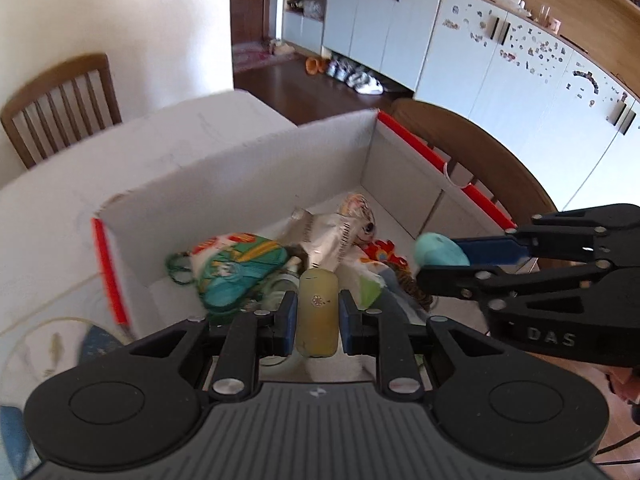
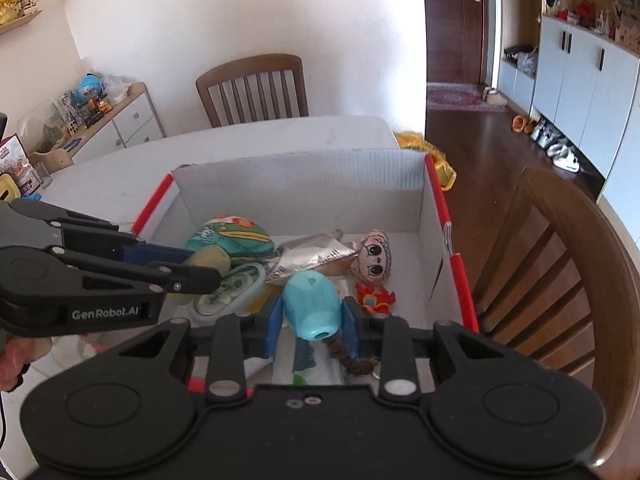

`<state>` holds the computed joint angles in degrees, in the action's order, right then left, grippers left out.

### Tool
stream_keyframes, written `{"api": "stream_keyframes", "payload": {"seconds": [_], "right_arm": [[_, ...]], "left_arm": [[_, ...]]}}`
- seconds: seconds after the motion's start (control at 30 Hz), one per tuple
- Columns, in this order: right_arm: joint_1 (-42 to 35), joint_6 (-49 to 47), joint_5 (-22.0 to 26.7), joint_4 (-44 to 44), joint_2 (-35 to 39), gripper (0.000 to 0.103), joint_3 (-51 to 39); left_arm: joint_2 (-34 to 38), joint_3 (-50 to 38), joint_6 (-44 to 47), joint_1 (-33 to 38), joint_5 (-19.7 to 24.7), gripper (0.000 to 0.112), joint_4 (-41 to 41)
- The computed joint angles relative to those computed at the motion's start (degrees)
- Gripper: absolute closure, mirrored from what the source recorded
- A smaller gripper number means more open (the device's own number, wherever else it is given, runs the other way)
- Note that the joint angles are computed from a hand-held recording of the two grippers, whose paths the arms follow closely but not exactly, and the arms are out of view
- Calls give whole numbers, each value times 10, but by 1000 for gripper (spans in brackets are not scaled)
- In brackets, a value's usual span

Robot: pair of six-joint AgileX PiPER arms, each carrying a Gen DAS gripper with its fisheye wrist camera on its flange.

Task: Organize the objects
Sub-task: 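Carry beige cylinder in left tool into box while right tool carries teal egg, then open left tool to drop cylinder while right tool releases teal egg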

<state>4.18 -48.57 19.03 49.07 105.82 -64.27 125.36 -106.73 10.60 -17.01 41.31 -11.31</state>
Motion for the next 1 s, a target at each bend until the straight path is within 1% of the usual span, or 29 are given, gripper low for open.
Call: {"api": "stream_keyframes", "payload": {"seconds": [0.07, 0.13, 0.23, 0.37, 0.67, 0.8, 1.0], "right_arm": [[-4, 20, 10, -20, 19, 73, -22], [-2, 47, 10, -53, 34, 73, -39], [4, 63, 8, -83, 47, 73, -51], [7, 113, 12, -135, 65, 73, -66], [1, 94, 19, -137, 71, 72, -72], [-4, 64, 26, -116, 61, 70, -69], [-7, 57, 27, -116, 44, 69, -59]], "left_arm": [[23, -33, -9, -5, 22, 92, 7], [41, -57, -17, -11, 36, 92, 18], [62, -85, -25, -18, 53, 92, 35], [76, -99, -23, -30, 56, 92, 66], [120, -164, -14, -31, 104, 92, 63], [137, -197, -10, -26, 127, 92, 51], [133, -186, -16, -22, 128, 91, 34]]}}
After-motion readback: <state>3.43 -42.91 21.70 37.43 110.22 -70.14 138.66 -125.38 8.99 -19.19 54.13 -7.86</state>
